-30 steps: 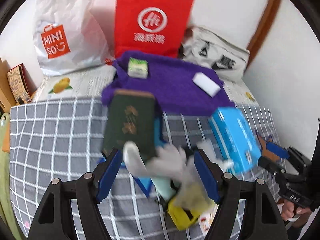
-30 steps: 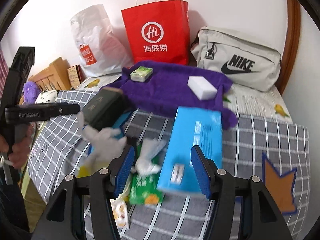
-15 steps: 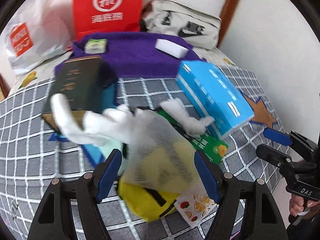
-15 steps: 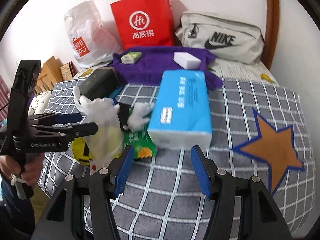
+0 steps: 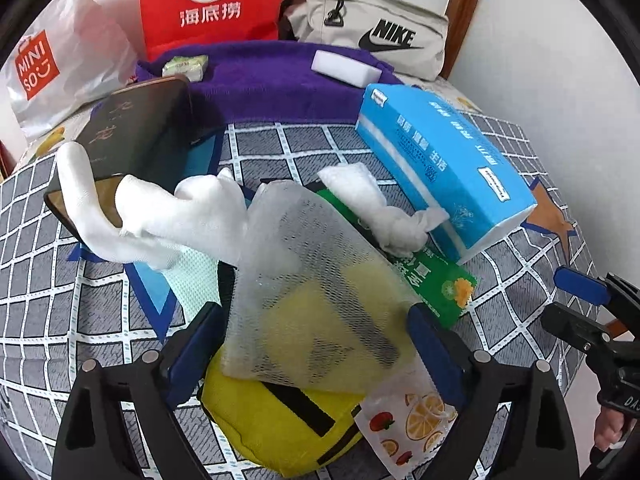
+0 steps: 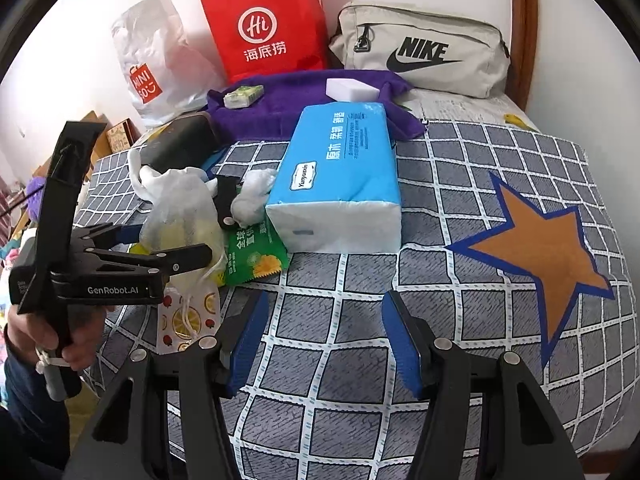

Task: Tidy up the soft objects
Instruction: 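Grasp the white mesh bag with the left gripper and lift it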

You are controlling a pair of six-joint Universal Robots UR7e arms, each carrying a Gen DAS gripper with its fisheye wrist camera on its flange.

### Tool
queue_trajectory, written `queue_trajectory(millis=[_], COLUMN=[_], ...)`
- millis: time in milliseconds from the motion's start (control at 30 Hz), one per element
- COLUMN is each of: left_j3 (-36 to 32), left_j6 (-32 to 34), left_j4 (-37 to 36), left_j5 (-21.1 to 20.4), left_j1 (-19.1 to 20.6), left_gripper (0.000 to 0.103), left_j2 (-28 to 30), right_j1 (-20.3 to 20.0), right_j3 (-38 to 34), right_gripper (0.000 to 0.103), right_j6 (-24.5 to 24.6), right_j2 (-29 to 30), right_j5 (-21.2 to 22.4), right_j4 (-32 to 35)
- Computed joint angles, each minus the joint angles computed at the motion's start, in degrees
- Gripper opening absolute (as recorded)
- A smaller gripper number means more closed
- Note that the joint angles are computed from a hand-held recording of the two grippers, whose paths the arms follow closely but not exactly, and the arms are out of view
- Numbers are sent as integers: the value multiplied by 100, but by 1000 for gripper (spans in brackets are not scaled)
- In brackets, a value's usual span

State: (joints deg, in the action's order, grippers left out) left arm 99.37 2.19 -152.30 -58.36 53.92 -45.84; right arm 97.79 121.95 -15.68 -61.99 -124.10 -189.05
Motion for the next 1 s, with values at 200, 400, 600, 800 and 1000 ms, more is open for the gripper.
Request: queue_trajectory(millis=[200,400,600,800,1000], left_j3=[209,68,41,81,168], left_j6=[243,117,447,690,729], left_j4=[-445,-145,-209,-143,-132], left_j5=[-7,-159,-160,-332,-461], left_j1=[-6,1,-42,-82,-65], left_gripper=[93,77,40,16,10], left_j2=[-16,-137,-167,-293,-478], right_j1=[-72,-99,-158,-195,-210], right_j3=[-45,-71,-51,-6,32], right_gripper=[59,59,59,59,59], right_j6=[88,161,231,226,248], right_j2=[51,131,161,139,124], right_j5=[92,104,157,207,229], right_j4=[99,171,187,168,163])
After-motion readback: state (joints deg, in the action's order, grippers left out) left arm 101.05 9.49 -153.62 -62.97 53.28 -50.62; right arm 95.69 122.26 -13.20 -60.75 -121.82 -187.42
